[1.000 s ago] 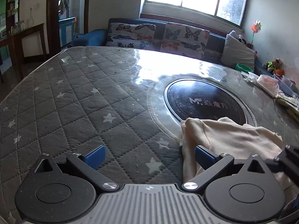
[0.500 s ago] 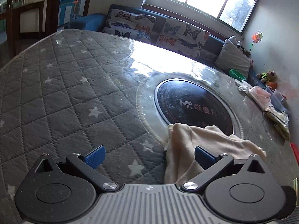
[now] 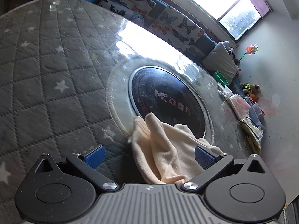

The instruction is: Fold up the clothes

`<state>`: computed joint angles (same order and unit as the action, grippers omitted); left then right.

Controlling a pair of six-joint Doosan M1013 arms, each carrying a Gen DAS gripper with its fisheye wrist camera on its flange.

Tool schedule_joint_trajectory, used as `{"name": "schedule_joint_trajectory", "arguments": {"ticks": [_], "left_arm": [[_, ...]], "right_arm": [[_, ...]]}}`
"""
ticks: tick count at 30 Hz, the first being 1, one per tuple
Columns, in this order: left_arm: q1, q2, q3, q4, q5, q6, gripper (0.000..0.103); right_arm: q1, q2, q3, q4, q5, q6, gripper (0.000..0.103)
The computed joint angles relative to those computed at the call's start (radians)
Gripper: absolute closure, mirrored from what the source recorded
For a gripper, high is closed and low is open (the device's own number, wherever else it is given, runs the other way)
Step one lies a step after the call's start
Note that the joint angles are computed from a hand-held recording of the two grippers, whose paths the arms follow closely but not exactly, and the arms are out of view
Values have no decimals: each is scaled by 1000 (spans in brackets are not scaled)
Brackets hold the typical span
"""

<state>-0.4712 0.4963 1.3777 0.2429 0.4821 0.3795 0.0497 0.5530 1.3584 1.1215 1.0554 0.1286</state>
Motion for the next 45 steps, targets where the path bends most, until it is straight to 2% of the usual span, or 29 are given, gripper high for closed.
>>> {"name": "schedule_joint_trajectory", "arguments": {"ticks": [4,7,10,12,14,15,17,22,24,31,37,41,43,45], "left_arm": [[10,21,-23,-144,-10,108,3],[17,36,-33,-260,-22,204,14],[21,43,-34,-332,-41,271,29],[23,45,-32,-371,-45,314,48],[26,46,-28,-395,-48,338,61],[27,46,-23,-396,-54,337,67],[28,44,-15,-403,-67,346,70],[25,39,-3,-385,-84,360,71],[24,39,-3,-367,-89,352,71],[16,39,-5,-295,-85,332,71],[8,41,-16,-228,-65,305,71],[5,44,-21,-206,-54,303,71],[2,47,-29,-179,-42,295,71],[-3,52,-42,-149,-22,288,71]], "right_arm": [[-12,11,-10,35,19,18,97],[-16,15,-10,53,29,19,97],[-22,20,-13,60,46,10,97],[-22,29,-20,55,62,8,97],[-23,34,-24,52,76,11,96],[-25,36,-25,54,82,14,95],[-30,35,-22,58,82,15,90],[-50,19,-2,63,28,1,81],[-65,4,18,56,-62,3,70],[-97,24,7,-19,-317,203,64],[-104,70,-46,-79,-359,343,63],[-105,94,-66,-97,-344,416,64],[-103,96,-68,-94,-328,410,75],[-100,93,-65,-95,-315,406,91]]}}
